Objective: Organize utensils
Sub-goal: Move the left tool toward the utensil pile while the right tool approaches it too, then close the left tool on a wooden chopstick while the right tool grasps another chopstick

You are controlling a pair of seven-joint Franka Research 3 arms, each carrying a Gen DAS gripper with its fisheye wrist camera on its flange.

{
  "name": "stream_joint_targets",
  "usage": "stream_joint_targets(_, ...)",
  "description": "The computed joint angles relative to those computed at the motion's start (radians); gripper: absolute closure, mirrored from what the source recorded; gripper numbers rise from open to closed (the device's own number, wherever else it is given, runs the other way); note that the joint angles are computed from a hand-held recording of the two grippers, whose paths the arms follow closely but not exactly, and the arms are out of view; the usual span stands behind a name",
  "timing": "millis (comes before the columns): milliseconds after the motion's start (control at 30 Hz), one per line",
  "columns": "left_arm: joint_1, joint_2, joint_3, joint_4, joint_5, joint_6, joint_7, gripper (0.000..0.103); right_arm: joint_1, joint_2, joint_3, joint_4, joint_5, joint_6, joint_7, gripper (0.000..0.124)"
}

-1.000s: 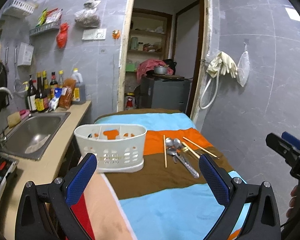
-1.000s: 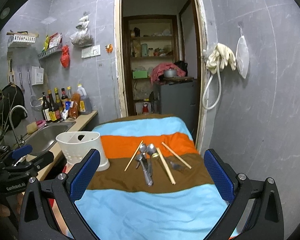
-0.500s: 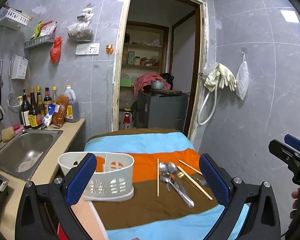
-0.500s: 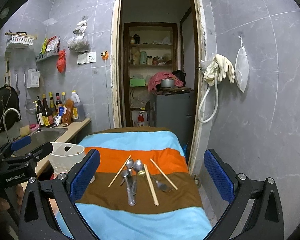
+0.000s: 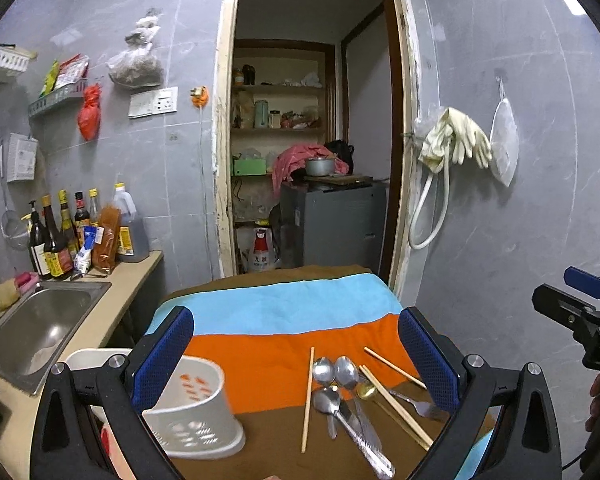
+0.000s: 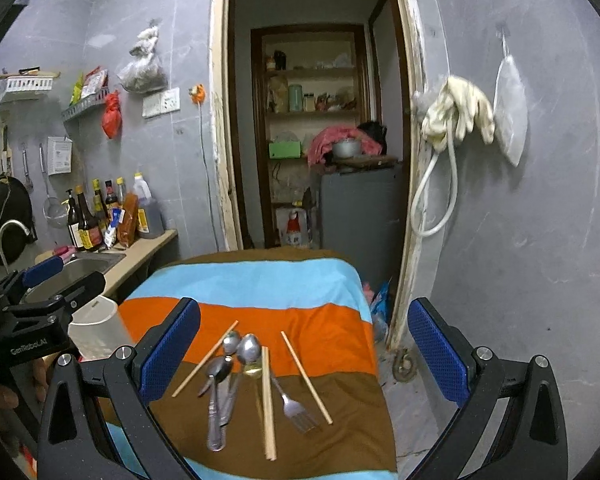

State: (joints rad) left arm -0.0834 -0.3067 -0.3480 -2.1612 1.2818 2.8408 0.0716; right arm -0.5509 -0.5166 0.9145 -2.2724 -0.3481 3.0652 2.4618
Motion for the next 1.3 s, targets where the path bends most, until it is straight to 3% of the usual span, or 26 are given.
stream_joint_targets(200, -0.057, 0.17, 0.008, 0.136, -0.079, -0.072, 0.118, 0.0, -0.077, 0.206, 0.035, 0.059, -0.087, 0.007, -0.014, 0.022)
stream_joint_targets(300, -0.102, 0.255, 0.031, 0.208, -0.139, -0.133, 0.172, 0.0, -0.127, 0.299, 0.08, 0.099, -0.166, -0.002, 0.009, 0.022)
stream_joint_targets(433, -0.158, 0.347, 0.069, 0.285, -0.162, -0.21, 0.142, 0.0, -0.206, 0.461, 0.172, 0.185, -0.364, -0.077, 0.107, 0.022)
stream_joint_targets(500, -0.18, 0.393, 0.092, 0.322, -0.189, -0.23, 0.149, 0.0, -0.182, 0.55, 0.16, 0.219, -0.447, -0.098, 0.158, 0.024)
stream_joint_targets(667, -0.211, 0.482, 0.136, 0.388, -0.299, -0.236, 0.235, 0.002, -0.057, 0.702, 0.065, 0.281, -0.541, -0.148, 0.194, 0.058)
stream_joint_targets(767, -0.209, 0.52, 0.147, 0.411, -0.433, -0.234, 0.341, 0.008, 0.007, 0.768, 0.017, 0.31, -0.533, -0.16, 0.171, 0.062)
stream_joint_targets(933, -0.199, 0.561, 0.15, 0.422, -0.651, -0.261, 0.486, 0.034, 0.084, 0.848, -0.03, 0.347, -0.474, -0.173, 0.079, 0.074)
stream_joint_targets(1300, -0.198, 0.62, 0.153, 0.479, -0.859, -0.39, 0.652, 0.068, 0.206, 0.959, -0.075, 0.44, -0.283, -0.275, -0.176, 0.091)
